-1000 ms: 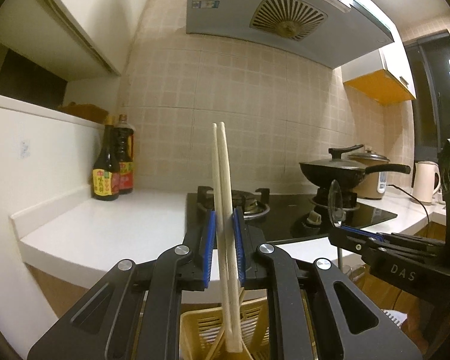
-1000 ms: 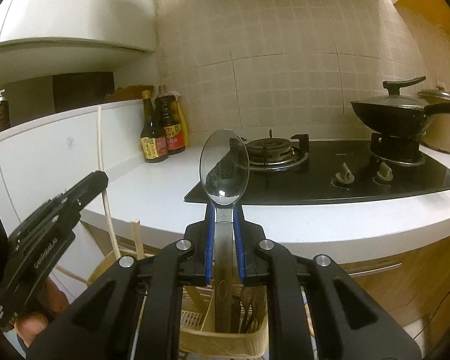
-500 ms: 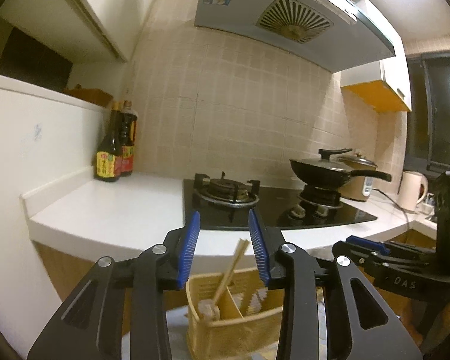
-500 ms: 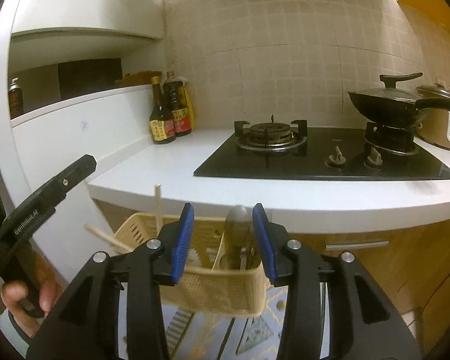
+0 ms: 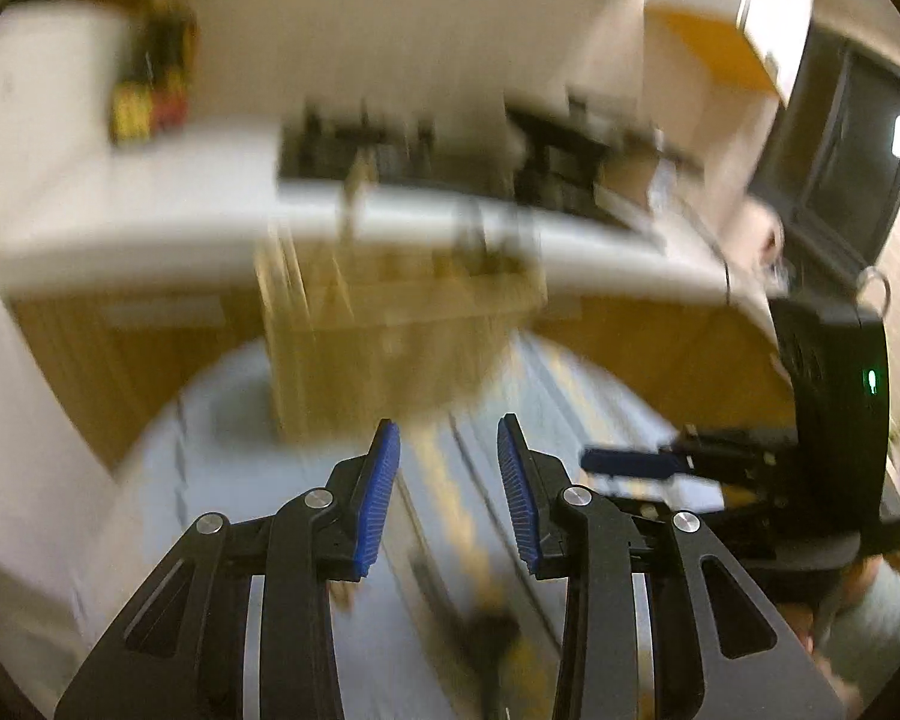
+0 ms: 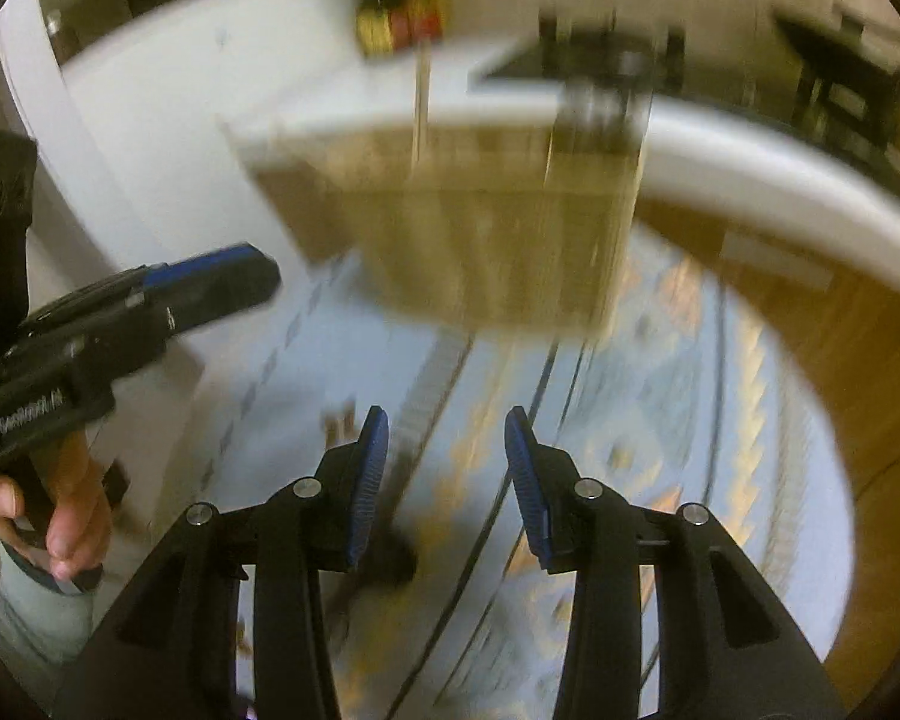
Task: Organize utensils
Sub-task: 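Move both tools back down to the last spoons on the rug, then grasp a metal spoon with the left tool while the right tool grasps a black spoon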
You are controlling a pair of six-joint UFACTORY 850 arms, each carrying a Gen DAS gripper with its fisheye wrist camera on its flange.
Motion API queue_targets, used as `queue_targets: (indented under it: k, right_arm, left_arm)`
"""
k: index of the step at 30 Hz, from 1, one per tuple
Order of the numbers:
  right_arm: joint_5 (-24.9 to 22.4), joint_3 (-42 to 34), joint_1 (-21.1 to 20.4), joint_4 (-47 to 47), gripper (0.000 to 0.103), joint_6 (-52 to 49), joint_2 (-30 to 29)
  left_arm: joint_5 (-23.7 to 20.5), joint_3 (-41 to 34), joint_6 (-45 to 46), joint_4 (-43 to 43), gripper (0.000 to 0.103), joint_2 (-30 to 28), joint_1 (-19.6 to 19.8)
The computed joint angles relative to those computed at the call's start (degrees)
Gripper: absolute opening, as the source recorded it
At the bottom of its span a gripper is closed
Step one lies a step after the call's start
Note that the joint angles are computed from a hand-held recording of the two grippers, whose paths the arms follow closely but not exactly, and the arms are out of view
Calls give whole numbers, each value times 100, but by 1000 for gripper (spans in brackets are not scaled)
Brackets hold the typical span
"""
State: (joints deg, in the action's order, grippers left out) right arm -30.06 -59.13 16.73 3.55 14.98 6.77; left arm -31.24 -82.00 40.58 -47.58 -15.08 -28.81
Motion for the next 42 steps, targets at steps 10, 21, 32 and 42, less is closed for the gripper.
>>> queue_targets:
  k: [10, 21, 32, 42]
  right_arm:
    - [-376, 570, -214, 2313, 32, -2023, -166]
    - [-248, 700, -159, 3301, 15, -2922, -526]
    - [-157, 740, -244, 3817, 4, -3437, -583]
    - [-398, 576, -469, 2005, 3, -1961, -259]
  left_arm:
    - [-1449, 509, 123, -234, 31, -229, 315]
    - [-1851, 662, 161, -747, 31, -438, 296]
    - [-1809, 617, 59, -695, 31, -507, 289]
    - [-1507, 401, -465, 117, 31, -591, 75]
